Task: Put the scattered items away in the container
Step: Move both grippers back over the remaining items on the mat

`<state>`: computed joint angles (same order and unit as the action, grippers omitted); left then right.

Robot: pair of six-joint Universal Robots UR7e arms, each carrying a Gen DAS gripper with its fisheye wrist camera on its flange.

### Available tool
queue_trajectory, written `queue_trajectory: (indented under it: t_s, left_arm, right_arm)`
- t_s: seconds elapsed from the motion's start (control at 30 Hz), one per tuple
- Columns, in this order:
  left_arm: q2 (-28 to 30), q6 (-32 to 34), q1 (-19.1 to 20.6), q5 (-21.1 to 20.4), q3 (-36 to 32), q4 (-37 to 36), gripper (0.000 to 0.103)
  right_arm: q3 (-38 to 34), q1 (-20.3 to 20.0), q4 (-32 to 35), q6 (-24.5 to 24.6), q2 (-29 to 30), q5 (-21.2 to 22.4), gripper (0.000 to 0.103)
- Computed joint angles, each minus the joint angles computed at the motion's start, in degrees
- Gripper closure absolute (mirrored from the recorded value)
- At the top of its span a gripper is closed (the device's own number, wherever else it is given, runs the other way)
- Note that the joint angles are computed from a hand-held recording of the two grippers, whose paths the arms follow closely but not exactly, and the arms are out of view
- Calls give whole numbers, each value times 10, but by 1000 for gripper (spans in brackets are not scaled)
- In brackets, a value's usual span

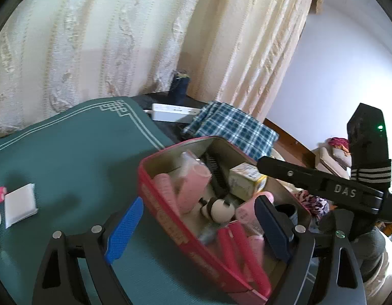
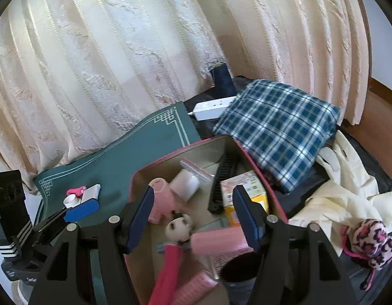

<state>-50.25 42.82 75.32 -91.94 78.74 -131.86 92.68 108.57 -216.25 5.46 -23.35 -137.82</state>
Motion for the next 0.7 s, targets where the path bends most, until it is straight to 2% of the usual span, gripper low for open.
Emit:
queue_trajectory:
  t_s: [0.3,0.7]
  left_arm:
    - [-2,-14,20,26,-21,-22,12]
    - [17,-47,72,74,-109,-38,12]
  right_arm:
    - [-44,18,35,-8,25,15,35]
    - [-162,39,136,-21,89,68,31]
